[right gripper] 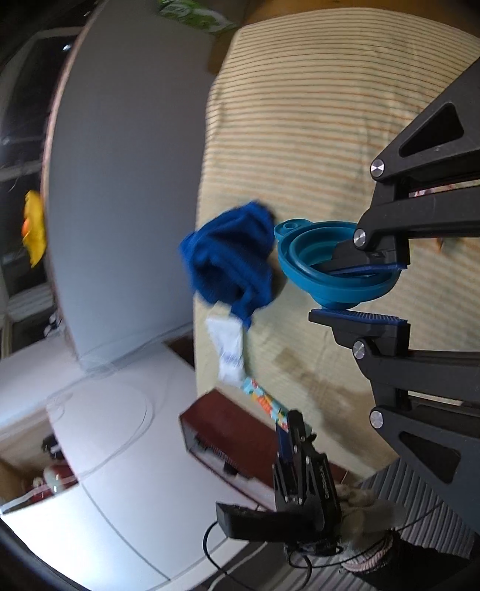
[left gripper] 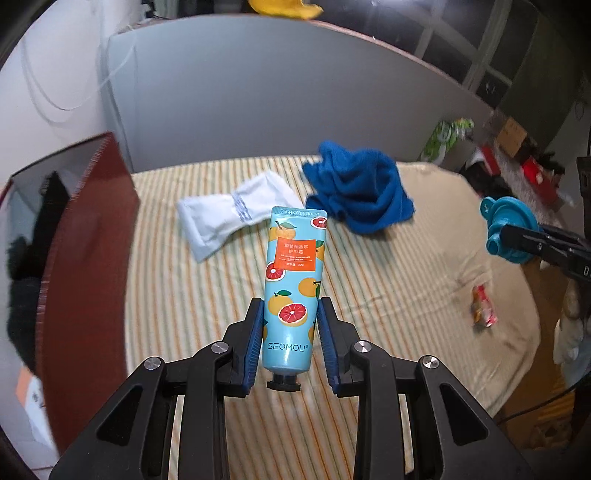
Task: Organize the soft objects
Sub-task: 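Grasp the hand cream tube with the left gripper while the right gripper grasps the blue cup, then carry the tube and cup to the box and release both inside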
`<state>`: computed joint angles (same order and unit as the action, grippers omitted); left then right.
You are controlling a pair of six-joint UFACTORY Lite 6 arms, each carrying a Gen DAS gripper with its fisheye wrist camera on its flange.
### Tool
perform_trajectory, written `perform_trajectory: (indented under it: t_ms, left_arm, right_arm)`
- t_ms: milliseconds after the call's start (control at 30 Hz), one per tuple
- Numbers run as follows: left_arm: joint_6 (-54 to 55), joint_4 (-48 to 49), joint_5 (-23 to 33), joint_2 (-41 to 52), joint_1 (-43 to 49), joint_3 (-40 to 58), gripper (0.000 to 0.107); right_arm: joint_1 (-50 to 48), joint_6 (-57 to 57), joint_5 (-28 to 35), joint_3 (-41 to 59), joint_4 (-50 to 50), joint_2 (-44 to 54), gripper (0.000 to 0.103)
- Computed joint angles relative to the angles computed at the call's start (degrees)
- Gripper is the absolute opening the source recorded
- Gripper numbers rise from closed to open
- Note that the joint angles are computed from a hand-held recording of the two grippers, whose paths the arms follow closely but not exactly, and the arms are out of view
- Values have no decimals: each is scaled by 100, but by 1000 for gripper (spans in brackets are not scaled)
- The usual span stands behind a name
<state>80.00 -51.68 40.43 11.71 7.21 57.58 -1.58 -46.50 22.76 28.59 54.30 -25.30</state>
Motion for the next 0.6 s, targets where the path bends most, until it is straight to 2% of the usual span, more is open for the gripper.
perform_trajectory:
  t_ms: [133, 300, 433, 600]
  left_arm:
    - [63, -1, 516, -287, 527, 156, 27]
    - [375, 37, 1034, -631, 1459, 358, 27]
    - [532, 86, 1379, -391, 2254, 837, 27]
    - [592, 154, 1352, 280, 2982, 1632, 27]
  right_arm:
    - [691, 980, -101, 502, -679, 39, 15]
    - [1627, 1936, -279, 1473, -1358, 645, 15]
    - [2306, 2309, -461, 2337, -1566, 1457, 15]
    - [3113, 2703, -566, 3653, -1824, 2700, 15]
